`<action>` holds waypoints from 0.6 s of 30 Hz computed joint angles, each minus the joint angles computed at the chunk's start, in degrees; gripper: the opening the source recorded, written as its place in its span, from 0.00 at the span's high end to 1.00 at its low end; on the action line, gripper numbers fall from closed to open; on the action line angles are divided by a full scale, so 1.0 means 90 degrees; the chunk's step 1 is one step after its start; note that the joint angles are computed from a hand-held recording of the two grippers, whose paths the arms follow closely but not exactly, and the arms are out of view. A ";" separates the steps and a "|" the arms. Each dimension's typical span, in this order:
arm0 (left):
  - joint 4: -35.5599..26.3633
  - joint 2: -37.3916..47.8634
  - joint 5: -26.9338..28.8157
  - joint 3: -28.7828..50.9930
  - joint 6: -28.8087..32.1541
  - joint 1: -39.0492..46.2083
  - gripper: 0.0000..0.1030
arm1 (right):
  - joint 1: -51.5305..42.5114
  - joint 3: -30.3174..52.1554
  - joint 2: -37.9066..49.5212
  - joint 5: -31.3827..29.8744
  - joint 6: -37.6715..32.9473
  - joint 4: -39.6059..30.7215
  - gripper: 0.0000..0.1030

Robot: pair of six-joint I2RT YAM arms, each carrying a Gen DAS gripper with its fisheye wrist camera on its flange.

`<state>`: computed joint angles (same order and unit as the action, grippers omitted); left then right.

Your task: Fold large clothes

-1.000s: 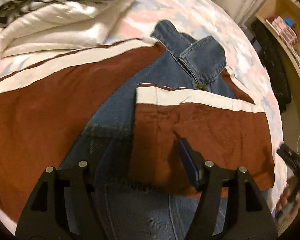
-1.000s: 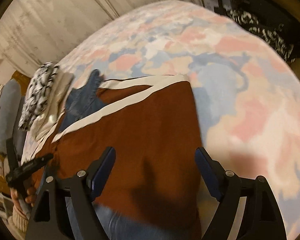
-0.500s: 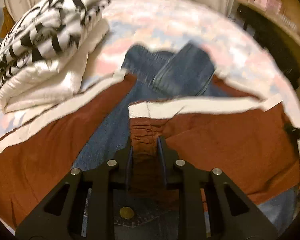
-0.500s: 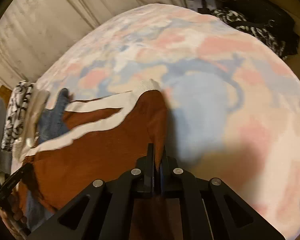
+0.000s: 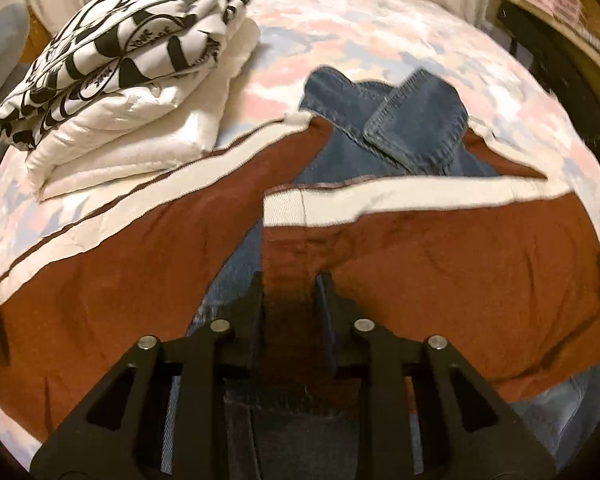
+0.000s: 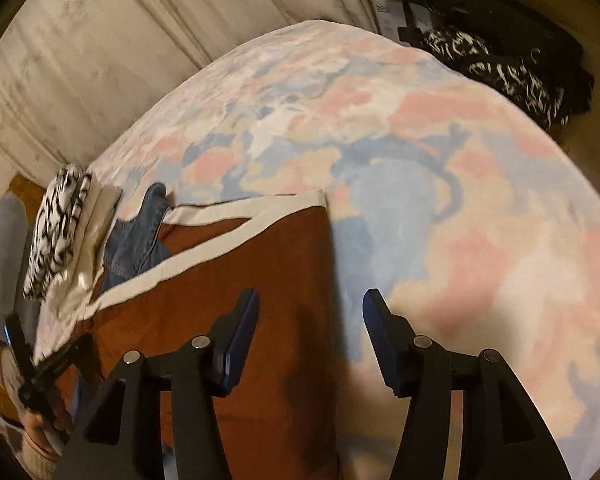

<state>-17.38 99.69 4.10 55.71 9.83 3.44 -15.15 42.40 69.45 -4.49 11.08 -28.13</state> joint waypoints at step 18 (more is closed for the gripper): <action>-0.0192 -0.0905 0.0346 -0.0841 -0.0588 -0.0969 0.55 | 0.4793 -0.1148 -0.0333 0.1023 0.2354 0.0071 0.47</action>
